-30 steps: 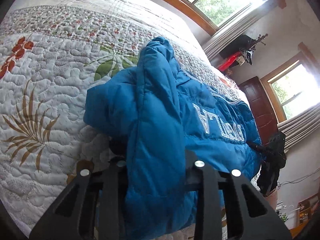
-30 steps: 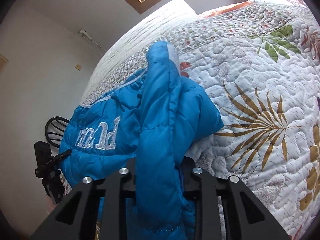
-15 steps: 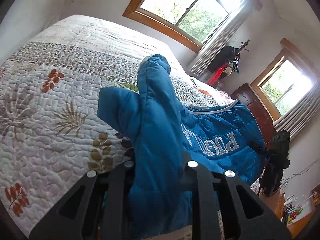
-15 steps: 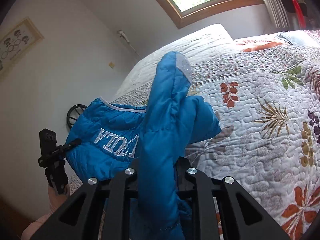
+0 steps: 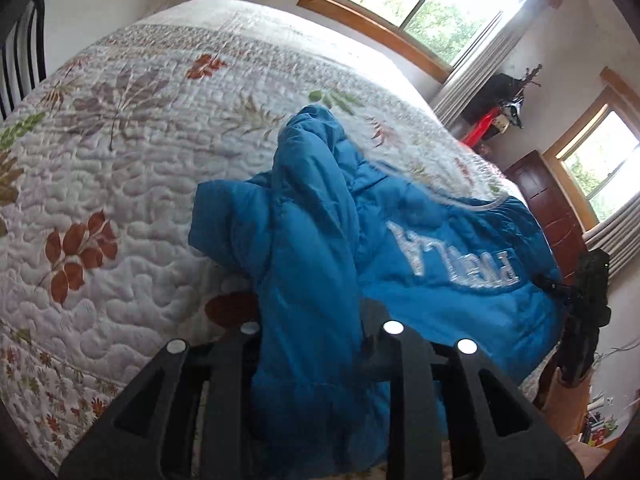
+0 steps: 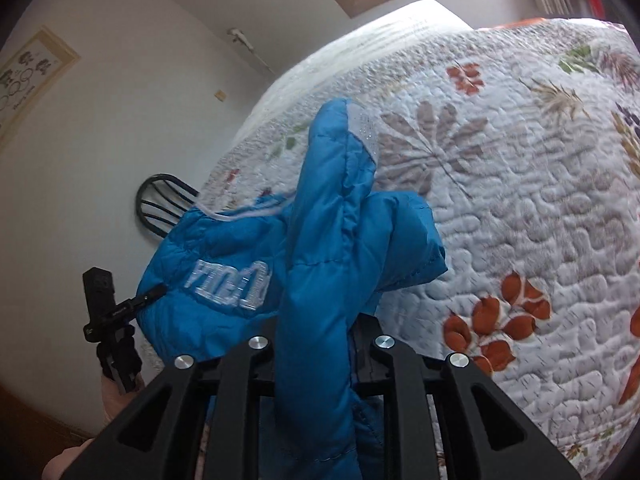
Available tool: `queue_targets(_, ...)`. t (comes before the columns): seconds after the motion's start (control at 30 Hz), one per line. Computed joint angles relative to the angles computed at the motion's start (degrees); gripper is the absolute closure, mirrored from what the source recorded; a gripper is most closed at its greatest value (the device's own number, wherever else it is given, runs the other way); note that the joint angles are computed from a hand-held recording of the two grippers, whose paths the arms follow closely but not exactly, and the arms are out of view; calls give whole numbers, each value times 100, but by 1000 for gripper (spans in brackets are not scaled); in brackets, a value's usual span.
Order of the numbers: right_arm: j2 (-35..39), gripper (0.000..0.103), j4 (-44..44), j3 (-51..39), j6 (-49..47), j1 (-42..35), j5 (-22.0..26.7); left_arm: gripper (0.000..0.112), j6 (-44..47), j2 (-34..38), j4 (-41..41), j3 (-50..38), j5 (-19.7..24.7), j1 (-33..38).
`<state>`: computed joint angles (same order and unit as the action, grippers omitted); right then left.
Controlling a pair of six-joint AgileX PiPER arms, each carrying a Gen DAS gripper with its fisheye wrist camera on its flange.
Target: Fold large clothes
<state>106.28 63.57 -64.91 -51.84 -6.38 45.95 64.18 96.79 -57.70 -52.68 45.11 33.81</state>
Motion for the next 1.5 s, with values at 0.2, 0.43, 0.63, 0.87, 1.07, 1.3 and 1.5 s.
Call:
queue_targets(0.2,796,78,853,80,-824,-431,531,71,959,264,-700,291,-646,-177)
queue_targets(0.43,369,63,496,303,-519,-369,232,61,286,114,-331,250,-841,-294)
queue_targets(0.63,-1527,56,-771,1057,294,-188,-832,56,-131,-1077,-66,641,-851,221)
queue_targets(0.87,-2378,66,-2723,756,2076,956,-356,48,-1247,-2438,785,924,-435,-312)
queue_targets(1.07,-2302,68,-3031,1395,2211,1333,-923,48,-1447,-2542,978,1522,-1202,-1383)
queue_targets(1.3,-1503,77,-1428,1742,575,818,-1073,52,-488,-2128,292,1839,-1815,-1493)
queue_targets(1.5,-1565,78,-1195,1968,300,945,-1438,53,66,-2115,-210,2096,-2205,-1632)
